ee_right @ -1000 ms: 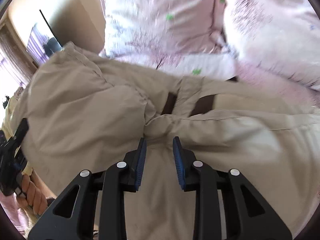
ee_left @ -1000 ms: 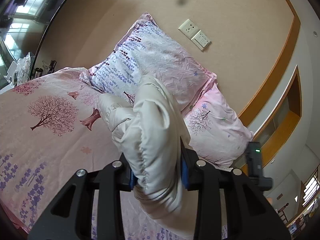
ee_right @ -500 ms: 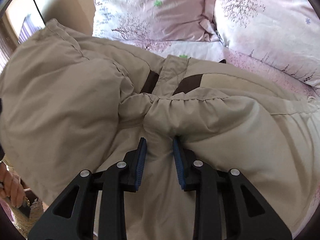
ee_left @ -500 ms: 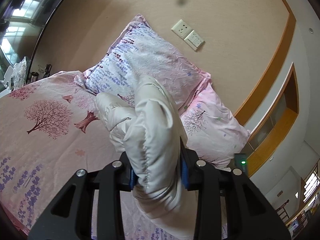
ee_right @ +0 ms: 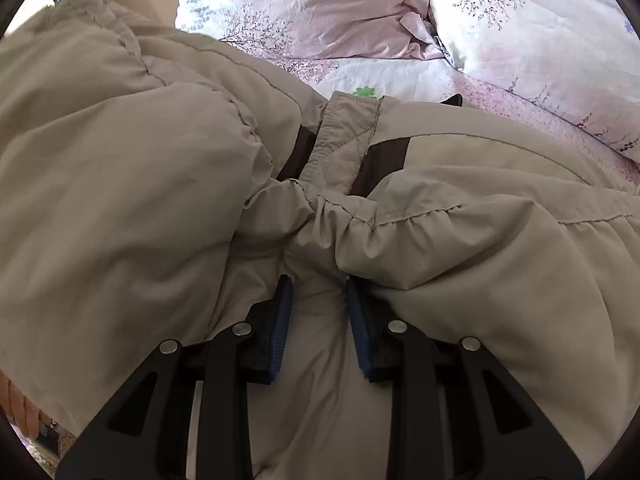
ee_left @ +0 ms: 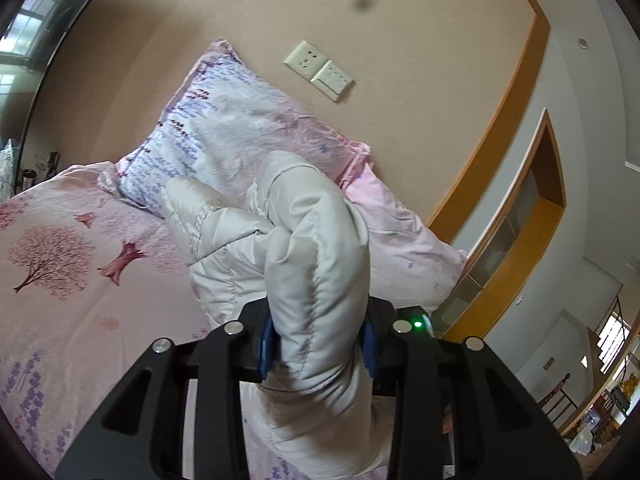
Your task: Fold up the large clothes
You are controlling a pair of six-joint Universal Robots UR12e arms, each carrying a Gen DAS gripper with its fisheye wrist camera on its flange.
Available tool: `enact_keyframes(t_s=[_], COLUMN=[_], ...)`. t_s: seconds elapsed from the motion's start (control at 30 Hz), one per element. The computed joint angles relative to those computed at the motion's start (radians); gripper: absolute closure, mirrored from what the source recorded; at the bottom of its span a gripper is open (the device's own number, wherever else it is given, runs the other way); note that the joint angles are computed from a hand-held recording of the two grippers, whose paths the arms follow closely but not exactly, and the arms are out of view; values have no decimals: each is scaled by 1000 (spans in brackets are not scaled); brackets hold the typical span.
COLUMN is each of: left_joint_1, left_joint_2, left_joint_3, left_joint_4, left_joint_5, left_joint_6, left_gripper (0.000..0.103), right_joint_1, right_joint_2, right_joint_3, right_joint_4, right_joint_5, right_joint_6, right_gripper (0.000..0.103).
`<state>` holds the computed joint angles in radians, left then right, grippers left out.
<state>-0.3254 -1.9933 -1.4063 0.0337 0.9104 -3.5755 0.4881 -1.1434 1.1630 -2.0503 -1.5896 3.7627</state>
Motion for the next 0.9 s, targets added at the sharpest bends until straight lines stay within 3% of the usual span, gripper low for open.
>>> enact_keyframes(t_s=[0.23,0.37,0.47,0.57,0.73,0.8,0.9], left_joint_1=[-16,-29,-43,-61,-89,-103,-122], left_joint_2=[-4,-10,-13,-16,-25,-33,-47], left_joint_3=[15,28,39,46,61,72,91], left_joint_4=[9,15,15,16,0,-15,-45], left_joint_5=[-27,-46,-64,-80,-124,-149,-181], left_joint_6=[26,48,67,105,170,192,221], left_gripper=[69,69,69,69,69,69,69], right_joint_1=[15,1,-5,-13,-10,-10,-18], right_joint_2=[-43,-26,-27,-76,-213,-265,-324], right_joint_3=[39,31,42,113,286,346,419], right_joint_4=[-46,-30,-70,-172,-337,-349,-330], right_joint_5=[-37,13,30,54,-108,-197,-264], right_joint_6=[21,-1,-16,-1,90,158,253], right_gripper=[73,73,73,73,71,68,67])
